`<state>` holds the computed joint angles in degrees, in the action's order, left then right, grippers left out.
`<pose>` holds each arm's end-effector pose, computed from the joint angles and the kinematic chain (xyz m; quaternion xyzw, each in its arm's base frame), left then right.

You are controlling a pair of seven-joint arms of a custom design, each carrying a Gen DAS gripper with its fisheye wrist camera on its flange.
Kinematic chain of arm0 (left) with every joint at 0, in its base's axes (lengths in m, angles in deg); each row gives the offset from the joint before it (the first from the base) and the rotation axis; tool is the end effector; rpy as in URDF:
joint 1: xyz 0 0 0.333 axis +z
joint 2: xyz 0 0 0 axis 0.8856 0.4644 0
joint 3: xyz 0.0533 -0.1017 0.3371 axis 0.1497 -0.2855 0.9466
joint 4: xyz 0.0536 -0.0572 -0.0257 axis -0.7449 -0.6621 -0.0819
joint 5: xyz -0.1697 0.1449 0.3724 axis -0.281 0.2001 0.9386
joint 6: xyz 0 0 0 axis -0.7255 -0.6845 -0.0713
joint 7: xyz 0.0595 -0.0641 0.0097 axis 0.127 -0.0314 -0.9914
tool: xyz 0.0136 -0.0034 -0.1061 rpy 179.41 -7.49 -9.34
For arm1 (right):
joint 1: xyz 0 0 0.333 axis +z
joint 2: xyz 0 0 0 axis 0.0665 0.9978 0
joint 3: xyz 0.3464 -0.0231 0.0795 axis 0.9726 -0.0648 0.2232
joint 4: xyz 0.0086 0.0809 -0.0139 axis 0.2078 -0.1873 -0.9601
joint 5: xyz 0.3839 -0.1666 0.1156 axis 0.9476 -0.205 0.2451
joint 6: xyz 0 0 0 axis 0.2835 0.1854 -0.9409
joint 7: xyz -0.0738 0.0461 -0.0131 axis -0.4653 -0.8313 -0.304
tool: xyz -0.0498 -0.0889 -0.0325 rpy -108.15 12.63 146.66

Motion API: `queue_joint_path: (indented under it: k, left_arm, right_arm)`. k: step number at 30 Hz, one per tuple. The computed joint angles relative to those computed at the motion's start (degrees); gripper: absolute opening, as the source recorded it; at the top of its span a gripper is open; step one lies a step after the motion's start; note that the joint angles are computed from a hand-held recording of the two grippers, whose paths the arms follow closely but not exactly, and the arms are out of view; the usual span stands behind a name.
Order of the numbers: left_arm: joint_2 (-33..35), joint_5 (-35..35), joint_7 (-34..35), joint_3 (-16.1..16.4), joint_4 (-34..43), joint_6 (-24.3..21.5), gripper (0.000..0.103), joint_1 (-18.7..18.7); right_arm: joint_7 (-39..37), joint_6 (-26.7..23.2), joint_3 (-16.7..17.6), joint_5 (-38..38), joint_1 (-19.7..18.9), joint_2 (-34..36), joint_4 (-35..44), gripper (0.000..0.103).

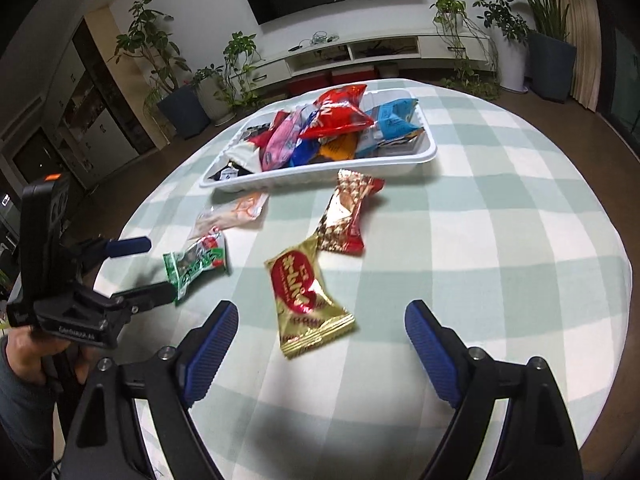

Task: Organize snacks
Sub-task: 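Grasp the green packet with the left gripper, then grasp the gold packet with the right gripper while the left gripper holds the green packet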

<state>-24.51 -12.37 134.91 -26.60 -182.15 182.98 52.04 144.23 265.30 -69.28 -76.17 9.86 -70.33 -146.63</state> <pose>0.4863 -0.1855 0.3825 -0.5529 0.7892 -0.2288 0.1381 0.4861 0.2418 0.3500 -0.7355 0.5538 -0.1172 0.3724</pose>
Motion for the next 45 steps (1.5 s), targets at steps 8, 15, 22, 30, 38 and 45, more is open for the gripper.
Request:
queue_joint_path:
  k: [8,15,22,30,38,45]
  left_arm:
    - [3.15,8.24,-1.82,-0.14,4.48,-5.04,0.102,1.34]
    - [6.87,11.13,-1.0,0.71,8.85,-9.72,0.099,0.78]
    - [8.4,3.68,5.08,0.93,10.26,-10.76,0.08,0.68]
    - [7.72,2.45,4.1,0.99,9.91,-10.34,0.044,0.38]
    - [4.38,-5.97,6.99,0.32,5.95,-7.94,0.032,-0.3]
    - [0.01,-18.01,10.84,0.53,0.31,-4.62,0.031,-2.92]
  right_arm:
    - [-8.62,-0.86,-1.59,7.23,3.52,-0.07,-1.3,0.084]
    - [-6.23,-1.88,3.9,3.19,-2.17,0.99,-0.19,0.08]
    - [-3.17,-3.03,9.98,-1.09,-8.43,2.27,1.09,0.077]
    - [-5.77,-3.2,10.08,1.53,-8.03,2.08,0.62,0.076]
    - [-7.11,-5.83,18.27,1.52,-15.59,2.61,1.69,0.075]
    - [-16.89,-13.41,30.2,6.18,-24.57,6.58,5.36,0.073]
